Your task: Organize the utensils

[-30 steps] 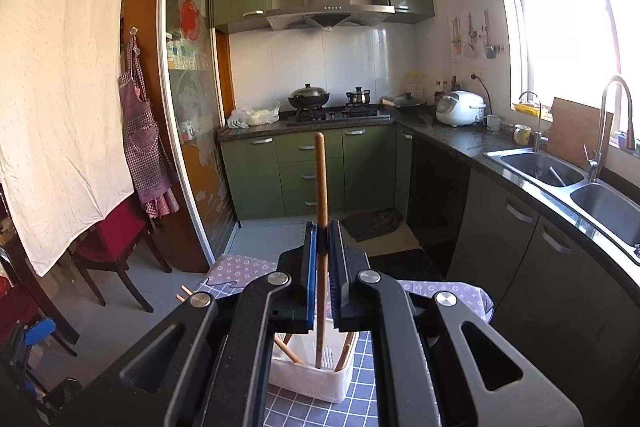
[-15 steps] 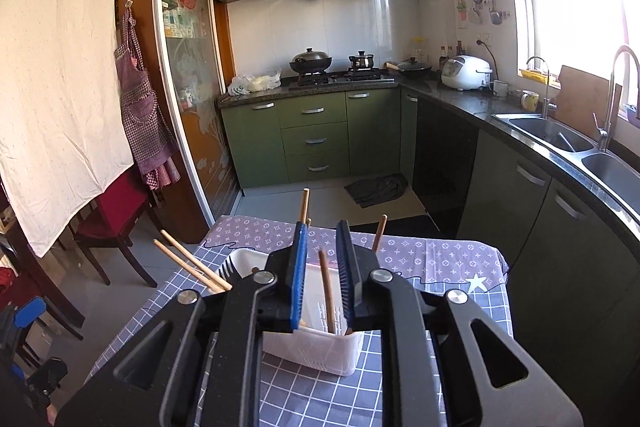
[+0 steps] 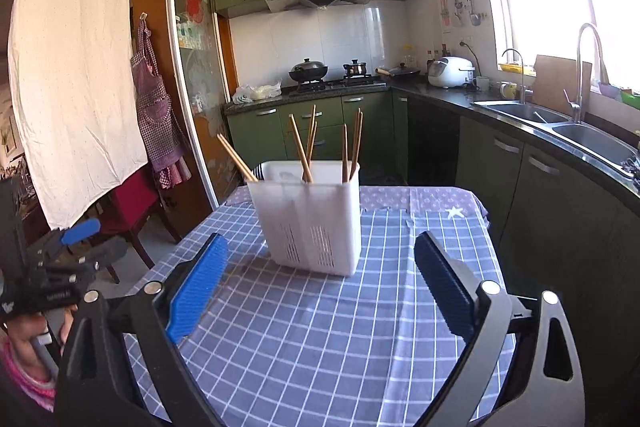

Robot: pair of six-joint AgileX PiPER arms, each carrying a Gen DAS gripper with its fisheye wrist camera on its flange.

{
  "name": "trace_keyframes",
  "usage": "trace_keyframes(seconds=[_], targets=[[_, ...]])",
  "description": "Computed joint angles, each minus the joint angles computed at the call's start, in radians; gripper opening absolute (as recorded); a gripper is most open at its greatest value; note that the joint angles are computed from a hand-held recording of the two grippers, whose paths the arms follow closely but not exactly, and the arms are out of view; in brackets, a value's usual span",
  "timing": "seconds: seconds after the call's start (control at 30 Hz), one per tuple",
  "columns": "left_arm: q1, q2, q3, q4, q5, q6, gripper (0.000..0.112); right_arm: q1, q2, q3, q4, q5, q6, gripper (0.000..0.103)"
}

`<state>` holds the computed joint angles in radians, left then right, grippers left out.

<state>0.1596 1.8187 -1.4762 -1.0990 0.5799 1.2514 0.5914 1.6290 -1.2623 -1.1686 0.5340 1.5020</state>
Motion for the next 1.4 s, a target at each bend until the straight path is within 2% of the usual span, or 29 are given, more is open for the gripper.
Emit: trace_keyframes(seconds=[0.1,0.27,0.37,0.53,0.8,1.4], targets=[[0.007,-0.028,0.032,-0.018,-0.004,0.034,0.096,0.081,-0.065,0.114,-0.147,0.075,0.161,0.098],[0.030,-0.094,0.095,-0.064,0.005,0.092,0.096,0.212,-0.158,0.190,-0.253,0.213,0.283,0.098],[0.048,-0.124,0.112,-0.066,0.027,0.094,0.096,0.260,-0.159,0.146,-0.223,0.295,0.240,0.098],[0.073,-0.151,0.132,-0.097,0.029,0.116,0.096,0.290,-0.133,0.087,-0.191,0.364,0.173,0.099],[0.075,-0.164,0.146,-0.067,0.010,0.093,0.096,0.277,-0.098,0.045,-0.155,0.358,0.127,0.099],[0.087,-0.173,0.149,-0.052,0.033,0.079,0.096,0.240,-0.072,0.013,-0.120,0.294,0.080,0.099]])
